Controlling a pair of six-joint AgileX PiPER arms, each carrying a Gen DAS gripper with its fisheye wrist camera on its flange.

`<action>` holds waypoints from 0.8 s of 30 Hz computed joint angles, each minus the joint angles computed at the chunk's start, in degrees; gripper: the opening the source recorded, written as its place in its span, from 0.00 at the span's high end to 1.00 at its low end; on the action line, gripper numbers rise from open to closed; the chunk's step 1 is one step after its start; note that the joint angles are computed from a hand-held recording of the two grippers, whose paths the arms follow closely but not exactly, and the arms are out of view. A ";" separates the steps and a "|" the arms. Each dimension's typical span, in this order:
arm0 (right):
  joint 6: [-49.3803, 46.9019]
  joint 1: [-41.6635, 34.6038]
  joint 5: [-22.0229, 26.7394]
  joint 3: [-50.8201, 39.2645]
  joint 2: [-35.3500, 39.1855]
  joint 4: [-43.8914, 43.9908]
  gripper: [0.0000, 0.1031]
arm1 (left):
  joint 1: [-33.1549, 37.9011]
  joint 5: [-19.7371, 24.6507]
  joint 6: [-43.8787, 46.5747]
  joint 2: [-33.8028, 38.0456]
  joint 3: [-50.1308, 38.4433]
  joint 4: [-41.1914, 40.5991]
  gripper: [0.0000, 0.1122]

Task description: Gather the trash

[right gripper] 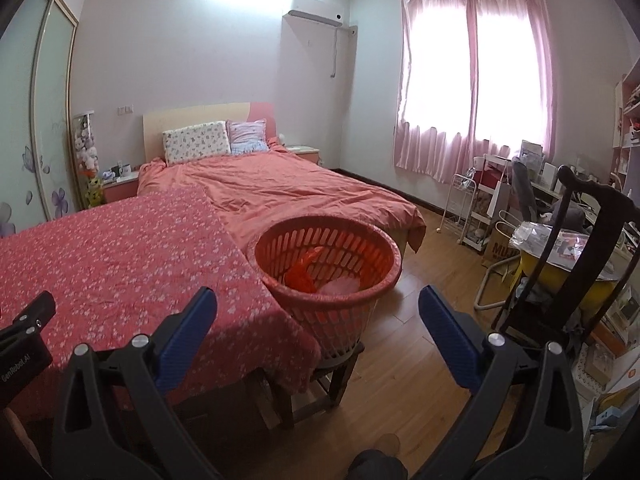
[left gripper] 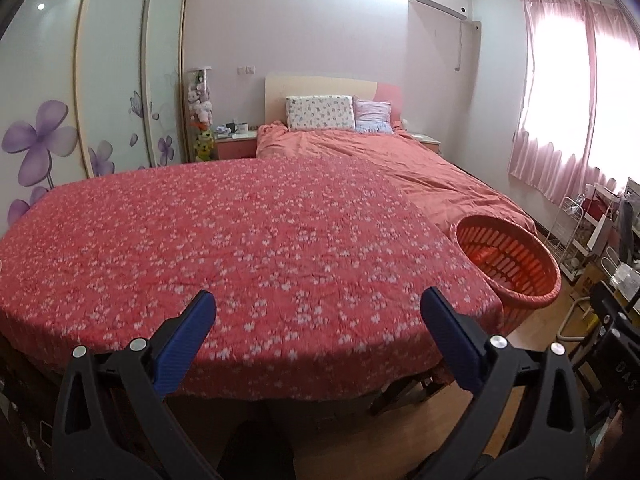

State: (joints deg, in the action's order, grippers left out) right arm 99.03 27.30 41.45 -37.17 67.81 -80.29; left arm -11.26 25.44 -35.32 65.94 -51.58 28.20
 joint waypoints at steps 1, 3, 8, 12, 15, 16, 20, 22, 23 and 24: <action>-0.03 0.22 0.07 0.07 0.15 0.48 0.04 | -0.21 0.05 -0.54 -0.33 0.50 0.35 0.10; -0.04 0.26 -0.12 0.38 0.25 1.14 0.04 | -0.35 0.49 -0.54 -0.38 0.62 0.01 0.10; -1.21 -0.66 -1.30 0.45 0.68 3.01 0.04 | -0.51 1.34 0.88 -0.34 0.46 -2.30 0.10; -1.47 -0.84 -1.17 0.14 1.28 3.22 0.04 | -1.21 1.90 0.02 -0.13 0.33 -2.03 0.10; -1.88 -1.57 -1.74 -0.06 1.82 3.49 0.04 | -1.67 2.39 -0.39 0.38 0.05 -2.22 0.10; -1.85 -1.62 -1.69 -0.07 1.92 3.43 0.04 | -1.77 2.54 -0.38 0.48 -0.03 -2.41 0.10; -0.49 -0.67 0.53 -0.33 2.58 1.93 0.04 | -1.85 2.71 -0.91 0.76 -0.11 -2.27 0.10; -0.16 -0.28 1.48 -0.55 2.87 1.41 0.04 | -1.94 2.78 -1.34 0.93 -0.18 -1.88 0.10; -0.18 -0.21 1.69 -0.64 3.01 1.33 0.04 | -2.05 2.86 -1.64 1.01 -0.21 -1.61 0.10; -0.32 -0.17 1.78 -0.79 3.21 1.47 0.04 | -2.02 2.93 -1.62 1.10 -0.24 -1.60 0.10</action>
State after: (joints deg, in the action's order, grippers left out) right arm 98.71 27.13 43.23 -37.96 71.02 -78.82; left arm -13.29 28.36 -36.94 67.04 -51.82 26.60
